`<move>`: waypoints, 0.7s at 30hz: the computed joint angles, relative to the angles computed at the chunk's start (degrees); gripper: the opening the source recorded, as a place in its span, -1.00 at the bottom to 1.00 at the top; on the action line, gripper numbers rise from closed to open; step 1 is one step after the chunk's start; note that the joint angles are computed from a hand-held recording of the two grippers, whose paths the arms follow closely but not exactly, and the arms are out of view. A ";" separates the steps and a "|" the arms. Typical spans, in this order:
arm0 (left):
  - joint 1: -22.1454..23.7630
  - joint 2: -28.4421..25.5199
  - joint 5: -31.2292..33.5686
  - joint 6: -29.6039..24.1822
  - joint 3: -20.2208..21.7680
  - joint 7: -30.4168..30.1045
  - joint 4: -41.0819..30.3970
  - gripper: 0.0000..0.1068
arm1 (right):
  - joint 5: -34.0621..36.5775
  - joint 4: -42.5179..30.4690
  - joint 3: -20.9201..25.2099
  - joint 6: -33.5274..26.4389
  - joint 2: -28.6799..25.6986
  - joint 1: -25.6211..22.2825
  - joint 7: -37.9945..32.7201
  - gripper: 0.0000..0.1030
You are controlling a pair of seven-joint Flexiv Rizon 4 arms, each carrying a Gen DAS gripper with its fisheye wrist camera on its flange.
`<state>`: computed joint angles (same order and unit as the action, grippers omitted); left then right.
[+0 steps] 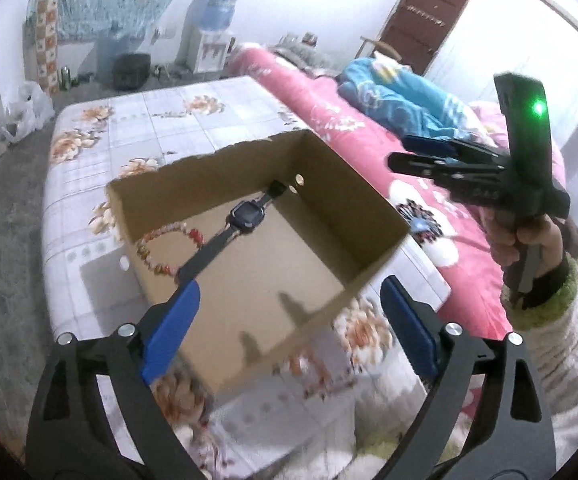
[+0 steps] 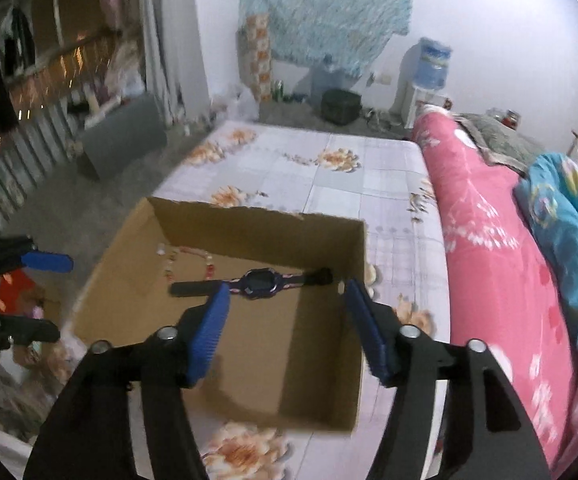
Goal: Organize jewelry
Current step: 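Withdraw both tools from the box back to the table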
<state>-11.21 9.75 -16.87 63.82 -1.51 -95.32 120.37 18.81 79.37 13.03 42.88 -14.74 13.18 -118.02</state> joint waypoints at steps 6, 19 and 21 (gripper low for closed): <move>-0.24 8.68 7.88 5.56 -2.35 -7.17 10.21 0.70 | 14.80 12.58 -0.64 2.24 10.56 -5.36 -3.96 0.47; 2.39 1.10 22.97 -2.26 -6.51 -23.61 11.36 0.72 | 0.93 32.24 -1.99 11.80 12.83 0.56 13.31 0.51; 1.41 0.00 22.81 -1.76 -5.40 -23.68 11.69 0.72 | -3.57 33.65 -2.04 13.75 11.76 1.35 18.09 0.53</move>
<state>-9.80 9.75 5.93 62.06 -6.91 -119.00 132.05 15.24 113.01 10.98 56.63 -2.98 14.54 -99.93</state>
